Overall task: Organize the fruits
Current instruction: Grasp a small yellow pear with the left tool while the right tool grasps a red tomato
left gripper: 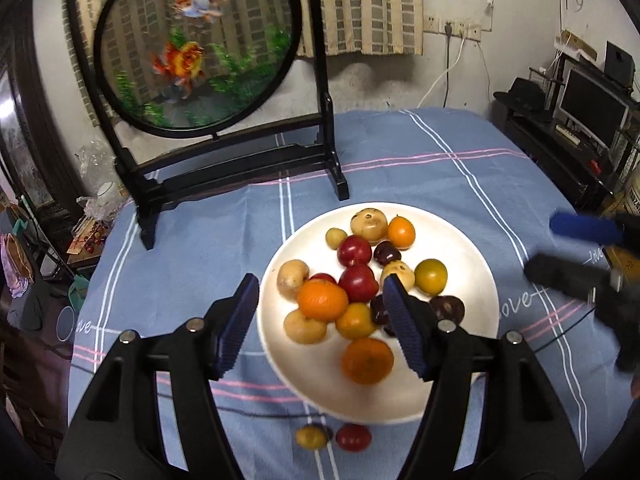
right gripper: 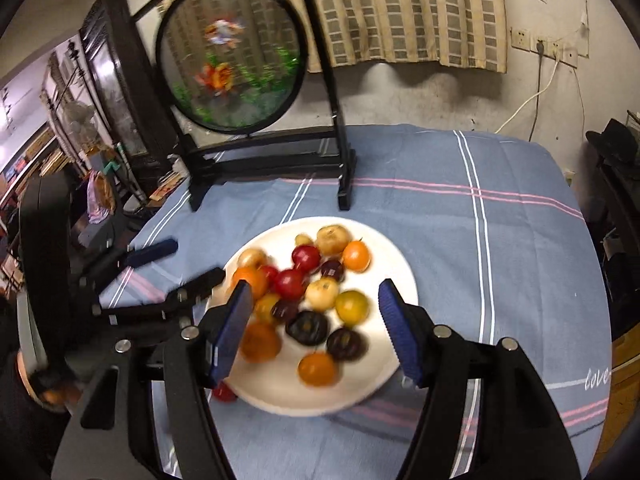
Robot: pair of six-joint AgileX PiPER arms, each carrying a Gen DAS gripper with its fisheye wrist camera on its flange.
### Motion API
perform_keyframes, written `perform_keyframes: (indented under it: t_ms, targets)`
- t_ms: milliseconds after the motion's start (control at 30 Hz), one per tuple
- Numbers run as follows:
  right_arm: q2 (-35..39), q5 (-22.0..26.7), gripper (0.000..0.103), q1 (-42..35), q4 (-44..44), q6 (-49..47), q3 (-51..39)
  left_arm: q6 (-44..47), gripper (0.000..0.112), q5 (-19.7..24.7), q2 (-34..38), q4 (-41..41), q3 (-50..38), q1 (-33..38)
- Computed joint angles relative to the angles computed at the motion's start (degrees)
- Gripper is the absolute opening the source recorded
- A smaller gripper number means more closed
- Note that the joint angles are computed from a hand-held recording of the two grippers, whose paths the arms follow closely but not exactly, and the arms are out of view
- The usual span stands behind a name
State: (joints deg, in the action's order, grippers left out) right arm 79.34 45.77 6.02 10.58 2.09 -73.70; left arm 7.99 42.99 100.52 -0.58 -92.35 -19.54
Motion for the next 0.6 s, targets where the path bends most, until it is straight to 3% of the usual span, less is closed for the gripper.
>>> perform_keyframes:
  t_ms: [167, 300, 600]
  targets:
    - [-7.15, -1.88, 0.066, 6.61, -2.54, 5.47, 9.89, 1.90, 0.066, -1.05, -6.69, -1.83, 8.30, 2.96]
    - [-10.06, -4.52, 0.066, 15.35, -9.00, 14.49, 16.76, 5.18, 0.068, -2.50, -12.59, -6.30, 17.42, 9.57]
    - [0.12, -9.41, 0.066, 25.02, -12.15, 23.29, 19.38, 9.05, 0.068, -3.99, -16.00, -7.39, 29.65, 18.74]
